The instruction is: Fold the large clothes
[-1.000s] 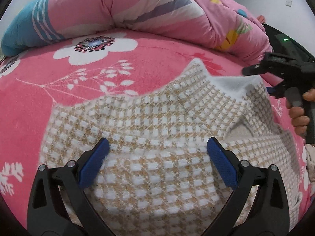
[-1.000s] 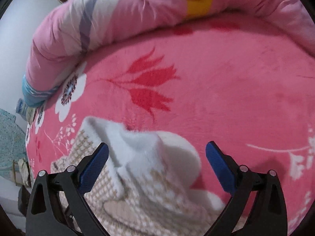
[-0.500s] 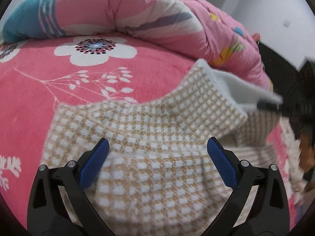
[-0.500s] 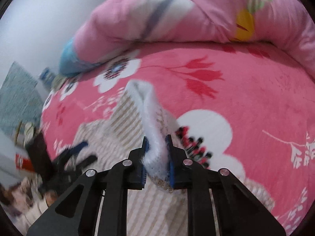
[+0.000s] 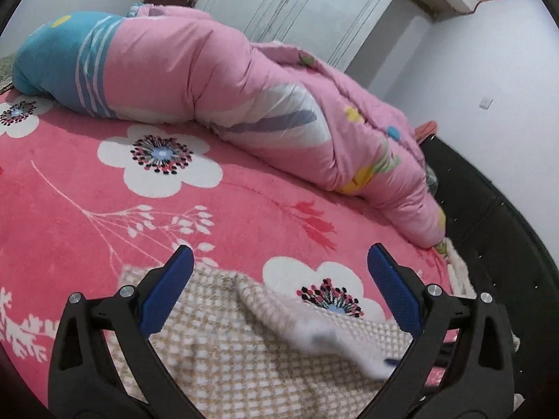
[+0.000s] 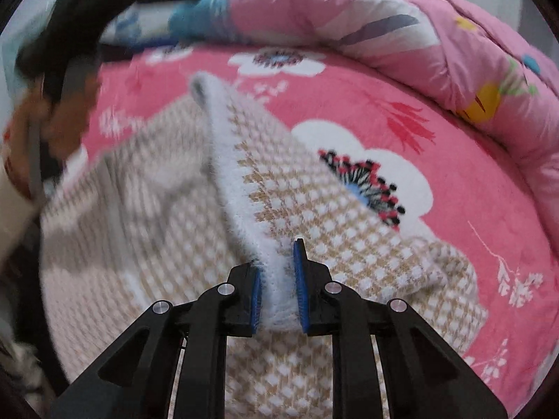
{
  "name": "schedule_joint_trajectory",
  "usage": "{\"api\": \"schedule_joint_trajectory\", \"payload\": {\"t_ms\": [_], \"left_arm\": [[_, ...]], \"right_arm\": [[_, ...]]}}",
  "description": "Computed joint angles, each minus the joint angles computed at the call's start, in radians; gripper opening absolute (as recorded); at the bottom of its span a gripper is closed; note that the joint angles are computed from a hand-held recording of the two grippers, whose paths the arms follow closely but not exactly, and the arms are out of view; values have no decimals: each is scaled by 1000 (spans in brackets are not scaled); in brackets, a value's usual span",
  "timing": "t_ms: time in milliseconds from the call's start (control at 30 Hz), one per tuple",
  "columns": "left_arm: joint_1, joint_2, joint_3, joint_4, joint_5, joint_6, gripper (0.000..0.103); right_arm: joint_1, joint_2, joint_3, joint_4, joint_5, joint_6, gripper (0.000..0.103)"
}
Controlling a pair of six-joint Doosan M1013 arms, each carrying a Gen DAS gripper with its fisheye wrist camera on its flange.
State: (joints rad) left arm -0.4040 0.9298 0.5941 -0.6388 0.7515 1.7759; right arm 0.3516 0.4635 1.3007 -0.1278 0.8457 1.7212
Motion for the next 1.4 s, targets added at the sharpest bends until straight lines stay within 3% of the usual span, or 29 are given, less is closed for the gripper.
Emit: {"api": "schedule_joint_trajectory", "payload": {"t_ms": [133, 200, 267, 367, 433, 500, 567, 667, 700, 767, 933, 1000, 1067, 1200, 1267, 1333, 1400], "left_arm": [[-35, 141, -268, 269, 282, -146, 96], [-51, 153, -276, 369, 337, -137, 96], [-54, 105, -163, 398, 289, -98, 96], [-43, 62, -60, 373, 251, -53, 96], [-41, 43, -14, 370, 213, -11, 96], [-46, 30, 16, 396, 186, 6, 96], [-50, 16, 46, 412, 155, 9, 96], [-41, 2, 79, 358, 123, 50, 96], [-38, 3, 81, 336, 122, 72, 96], [-32, -11, 110, 301, 103, 136, 96], [-17, -59, 180, 172, 4, 264, 96], [-13, -69, 185, 82, -24, 339, 96], [-18, -62, 157, 24, -24, 376, 88], [-34, 17, -2, 35, 126, 286, 69], [-43, 62, -79, 79, 221, 233, 44], [-50, 93, -125, 145, 306, 182, 33], [-50, 82, -81, 162, 296, 185, 27]], "right_arm": [[18, 3, 0, -73, 17, 22, 18], [14, -5, -4, -46, 39, 14, 21], [1, -33, 12, 9, 21, 1, 23], [-35, -92, 64, 148, -100, -30, 27], [-62, -115, 91, 258, -189, -35, 27], [-76, -106, 86, 303, -227, 1, 27], [-73, -70, 53, 262, -181, 50, 27], [-43, 13, -12, 72, 10, 134, 27], [-42, 19, -8, 71, 27, 131, 27], [-41, -8, 33, 70, -21, 138, 27], [-43, -53, 48, 37, 37, 238, 28], [-67, -84, 81, 70, -21, 291, 34], [-103, -101, 105, 149, -76, 345, 47], [-158, -62, 102, 362, -55, 315, 47], [-157, -40, 90, 351, -35, 318, 46], [-143, -33, 78, 292, -40, 316, 35], [-132, -20, 55, 196, -30, 345, 33]]}}
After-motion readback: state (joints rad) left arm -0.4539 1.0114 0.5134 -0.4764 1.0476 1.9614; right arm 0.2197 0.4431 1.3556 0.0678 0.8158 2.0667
